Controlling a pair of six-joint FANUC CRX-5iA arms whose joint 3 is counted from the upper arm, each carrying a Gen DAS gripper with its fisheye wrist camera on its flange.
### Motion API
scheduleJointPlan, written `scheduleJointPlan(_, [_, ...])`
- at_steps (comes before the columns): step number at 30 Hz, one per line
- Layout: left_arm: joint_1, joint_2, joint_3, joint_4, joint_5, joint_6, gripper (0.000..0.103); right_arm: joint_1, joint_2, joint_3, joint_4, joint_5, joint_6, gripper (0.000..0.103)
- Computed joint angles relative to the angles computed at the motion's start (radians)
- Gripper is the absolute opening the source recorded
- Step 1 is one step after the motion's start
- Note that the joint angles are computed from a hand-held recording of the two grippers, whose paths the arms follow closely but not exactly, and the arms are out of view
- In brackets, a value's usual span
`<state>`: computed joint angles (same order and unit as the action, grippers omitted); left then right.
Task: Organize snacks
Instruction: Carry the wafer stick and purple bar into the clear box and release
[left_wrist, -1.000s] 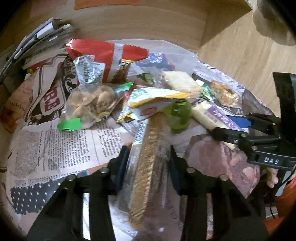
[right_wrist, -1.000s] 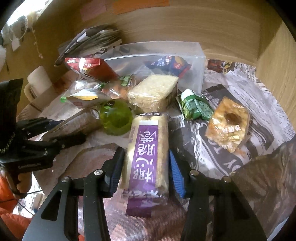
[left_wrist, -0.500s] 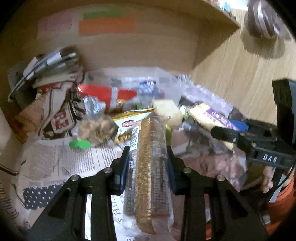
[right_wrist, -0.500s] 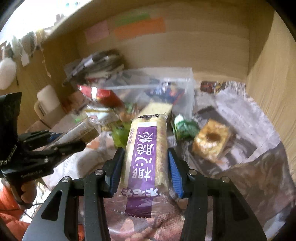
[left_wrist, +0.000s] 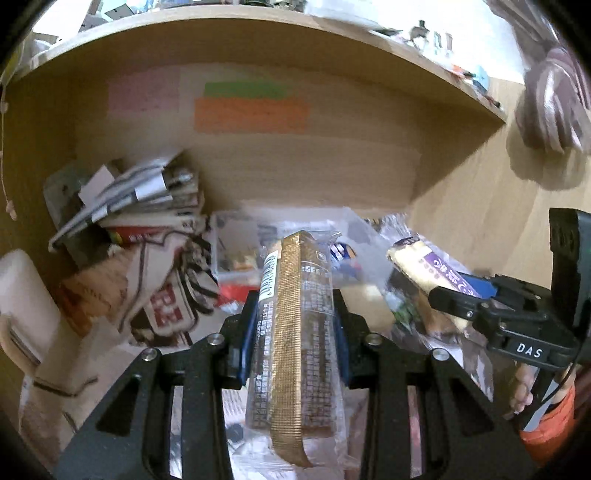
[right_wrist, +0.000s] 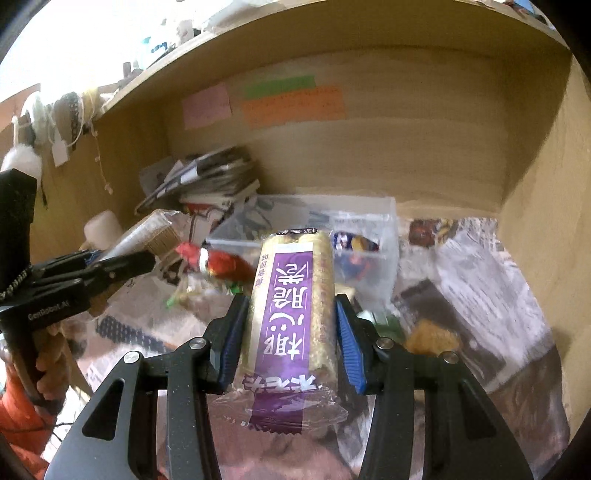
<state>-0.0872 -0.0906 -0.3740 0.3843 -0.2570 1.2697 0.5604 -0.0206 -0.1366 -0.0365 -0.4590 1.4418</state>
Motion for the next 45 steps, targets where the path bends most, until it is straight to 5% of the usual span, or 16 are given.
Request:
scheduleJointPlan(6, [0.029,0.055,0.049,0.085,-0.001,-0.076,0.035,-0.010,0.067,0.103,-0.044,-0.011,0.050,0.043])
scheduleJointPlan(16, [0.064,0.182,0.249,-0.053,-0.093,0.042,0.035,-0.023,0.187,0.270,-0.043,-0.039,0.080,0.043])
scheduleJointPlan(22, [0.068,0.258,0.369,-0.134,-0.152,0.112,0.035,-0.040,0.285,0.408,-0.074,-0.118,0.105,0.043])
scheduleJointPlan(45, [0.102,0.531,0.709,-0.109,-0.478,0.103,0.036,-0.049,0.556,0.737,-0.074,-0.405,0.112,0.043])
